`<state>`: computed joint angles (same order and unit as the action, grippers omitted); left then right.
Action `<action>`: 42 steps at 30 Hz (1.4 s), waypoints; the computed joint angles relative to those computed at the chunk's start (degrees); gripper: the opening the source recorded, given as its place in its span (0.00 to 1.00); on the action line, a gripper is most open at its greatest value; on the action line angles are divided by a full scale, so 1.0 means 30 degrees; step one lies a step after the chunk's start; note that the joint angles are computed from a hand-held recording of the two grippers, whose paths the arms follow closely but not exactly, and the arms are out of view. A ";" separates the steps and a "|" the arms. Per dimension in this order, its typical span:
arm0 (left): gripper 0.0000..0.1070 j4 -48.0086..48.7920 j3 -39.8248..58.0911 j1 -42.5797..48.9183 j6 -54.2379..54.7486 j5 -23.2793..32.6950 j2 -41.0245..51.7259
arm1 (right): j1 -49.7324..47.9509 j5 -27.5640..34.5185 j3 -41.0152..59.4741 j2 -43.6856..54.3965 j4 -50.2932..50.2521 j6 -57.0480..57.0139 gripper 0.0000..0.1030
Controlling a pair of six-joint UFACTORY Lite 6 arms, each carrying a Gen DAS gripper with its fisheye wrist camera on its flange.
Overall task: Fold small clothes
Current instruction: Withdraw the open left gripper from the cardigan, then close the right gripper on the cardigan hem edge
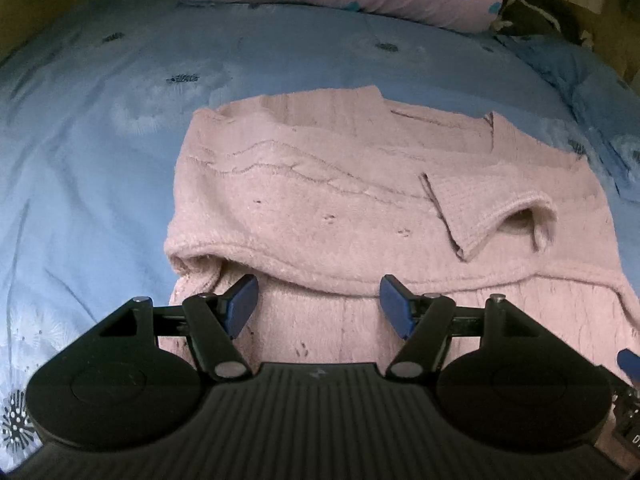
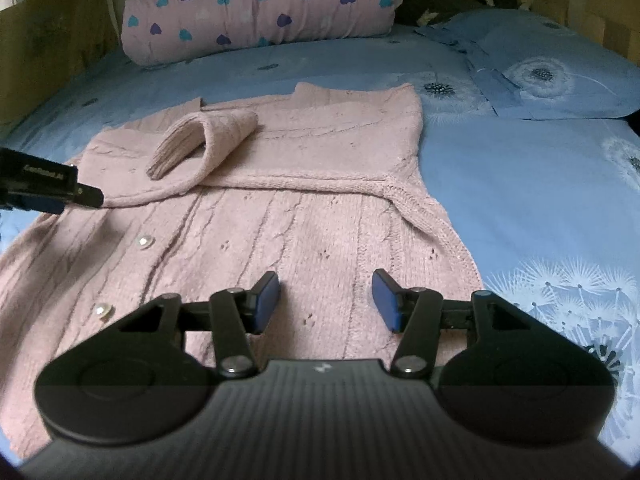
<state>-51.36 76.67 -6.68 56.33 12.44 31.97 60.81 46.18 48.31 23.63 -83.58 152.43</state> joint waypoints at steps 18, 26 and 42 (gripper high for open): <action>0.68 0.1030 0.3701 0.2065 -0.3152 0.2097 0.1862 | -0.5946 -0.3975 0.6293 0.1048 -0.1260 -0.5441 0.54; 0.68 -0.2011 0.3818 0.3208 -0.0793 0.3373 0.1596 | -0.8634 -0.6035 1.4994 0.6654 0.5118 -1.3129 0.55; 0.68 -0.2502 0.4242 0.4437 -0.2676 0.1513 0.1629 | -0.8006 -0.6305 2.3096 1.0056 1.2551 -2.4586 0.13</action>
